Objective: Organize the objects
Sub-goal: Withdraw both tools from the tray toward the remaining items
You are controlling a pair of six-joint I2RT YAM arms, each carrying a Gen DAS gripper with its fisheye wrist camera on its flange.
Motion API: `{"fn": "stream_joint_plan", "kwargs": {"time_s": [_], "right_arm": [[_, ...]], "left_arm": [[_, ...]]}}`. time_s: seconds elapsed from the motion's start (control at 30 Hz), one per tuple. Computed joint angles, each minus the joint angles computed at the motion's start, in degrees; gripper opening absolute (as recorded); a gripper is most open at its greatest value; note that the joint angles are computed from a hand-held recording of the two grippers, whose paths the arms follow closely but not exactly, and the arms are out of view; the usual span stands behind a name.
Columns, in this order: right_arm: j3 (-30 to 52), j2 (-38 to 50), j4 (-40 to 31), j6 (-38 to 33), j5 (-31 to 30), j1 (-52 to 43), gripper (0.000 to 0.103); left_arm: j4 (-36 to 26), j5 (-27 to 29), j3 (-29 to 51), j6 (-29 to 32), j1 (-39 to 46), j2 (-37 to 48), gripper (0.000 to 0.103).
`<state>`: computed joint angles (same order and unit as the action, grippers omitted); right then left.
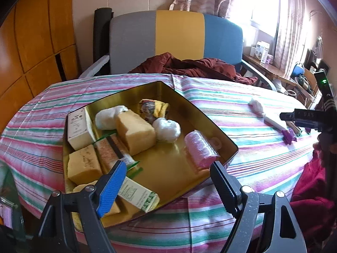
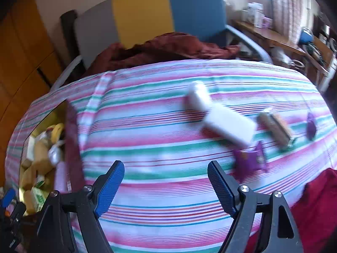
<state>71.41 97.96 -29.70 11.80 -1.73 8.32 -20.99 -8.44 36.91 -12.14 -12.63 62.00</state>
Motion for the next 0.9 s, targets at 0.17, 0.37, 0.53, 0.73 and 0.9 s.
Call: {"fn": "stream_joint_plan", "kwargs": {"time_s": [0.17,0.37,0.53,0.73,0.9], "right_arm": [[1.31,0.14,-1.12,0.37,-0.48,-7.44,0.083],[5.32,2.52,-2.1,1.17,-1.34,-16.34,0.083],[8.11,6.04,-0.02,4.72,-1.52,-21.94,0.083],[7.32,9.81,1.75,10.54,-4.21,-27.14,0.083],[6.17,9.63,2.89,12.95,-7.26,-28.96,0.083]], "left_arm": [[0.37,-0.1,1.15,-0.08,-2.07,2.5,0.082],[1.22,-0.06,3.6,0.1,-3.98,5.58,0.083],[1.57,-0.24,7.19,0.19,-7.0,9.34,0.083],[2.01,-0.42,12.81,1.0,-11.19,15.32,0.085],[1.58,1.68,20.03,0.86,-14.34,23.01,0.085]]}}
